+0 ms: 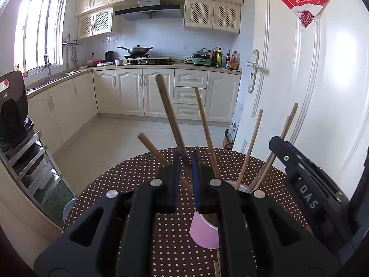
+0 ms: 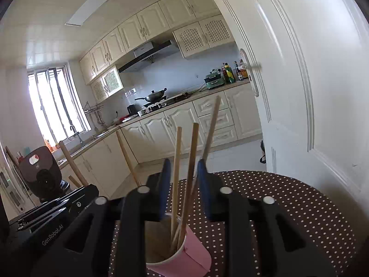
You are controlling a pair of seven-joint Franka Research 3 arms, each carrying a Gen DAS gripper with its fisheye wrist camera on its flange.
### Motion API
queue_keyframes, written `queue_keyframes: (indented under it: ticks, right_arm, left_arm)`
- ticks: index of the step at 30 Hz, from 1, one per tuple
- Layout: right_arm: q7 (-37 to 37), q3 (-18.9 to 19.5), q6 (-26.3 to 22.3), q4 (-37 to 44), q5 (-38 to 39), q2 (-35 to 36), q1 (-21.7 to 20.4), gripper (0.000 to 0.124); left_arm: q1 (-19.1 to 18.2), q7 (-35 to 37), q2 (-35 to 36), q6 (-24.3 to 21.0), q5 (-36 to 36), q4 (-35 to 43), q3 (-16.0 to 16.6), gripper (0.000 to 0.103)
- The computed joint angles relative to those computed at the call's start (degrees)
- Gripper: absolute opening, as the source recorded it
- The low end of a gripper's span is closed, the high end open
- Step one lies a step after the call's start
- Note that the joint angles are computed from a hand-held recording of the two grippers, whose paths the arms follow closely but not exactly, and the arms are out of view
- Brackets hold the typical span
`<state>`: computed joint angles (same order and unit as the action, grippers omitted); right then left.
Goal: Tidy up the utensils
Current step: 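Open the right gripper to release the chopstick in the cup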
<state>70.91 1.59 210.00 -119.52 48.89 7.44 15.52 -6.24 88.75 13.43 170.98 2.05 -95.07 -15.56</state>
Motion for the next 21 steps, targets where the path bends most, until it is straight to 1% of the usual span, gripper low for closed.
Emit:
queue_keyframes:
  ticks: [3, 6, 8, 9, 10, 11, 12, 15, 18, 20, 21]
  right_arm:
    - [-1.2, 0.0, 1.4, -0.4, 1.6, -0.2, 0.4, 0.039]
    - [-0.7, 0.2, 1.7, -1.3, 1.0, -0.8, 0.1, 0.044]
    - [-2.0, 0.1, 1.8, -1.6, 1.6, -1.3, 0.1, 0.050]
    - [-2.8, 0.1, 2.0, -1.6, 2.2, -1.5, 0.1, 0.053]
    - [-2.9, 0.1, 2.3, -1.7, 2.3, -1.5, 0.0, 0.053]
    - [-3.2, 0.1, 2.6, -1.9, 2.8, -1.6, 0.0, 0.053]
    - [-3.2, 0.2, 2.5, -2.2, 2.9, -1.9, -0.1, 0.054]
    - [-2.1, 0.3, 2.4, -3.5, 2.1, -2.6, -0.6, 0.056]
    - [-1.8, 0.4, 2.5, -4.5, 2.0, -3.1, -0.8, 0.057]
    - [-0.7, 0.5, 2.7, -5.5, 1.1, -3.5, -1.0, 0.060]
    - [-0.3, 0.5, 2.7, -6.0, 0.6, -3.8, -1.1, 0.061]
  left_arm:
    - [1.0, 1.7, -0.1, -0.1, -1.8, -0.3, -1.3, 0.013]
    - [2.0, 4.3, -0.6, 1.0, -3.7, -1.3, -2.4, 0.023]
    - [2.2, 5.3, -1.2, 2.4, -4.5, -2.5, -2.7, 0.027]
    - [2.4, 5.7, -1.7, 3.3, -5.0, -3.2, -2.9, 0.031]
    - [2.8, 6.4, -2.0, 4.1, -5.7, -3.8, -3.3, 0.042]
    - [3.0, 6.9, -2.2, 4.7, -6.2, -4.2, -3.7, 0.048]
    - [3.6, 8.0, -2.6, 5.8, -7.1, -5.0, -4.4, 0.050]
    - [3.0, 7.0, -3.6, 7.6, -6.4, -6.7, -3.5, 0.050]
    - [3.5, 7.1, -3.8, 7.4, -6.7, -7.0, -3.9, 0.050]
    - [2.2, 5.0, -3.9, 7.3, -4.9, -7.2, -2.1, 0.050]
    - [2.2, 4.5, -4.0, 7.4, -4.6, -7.4, -2.0, 0.050]
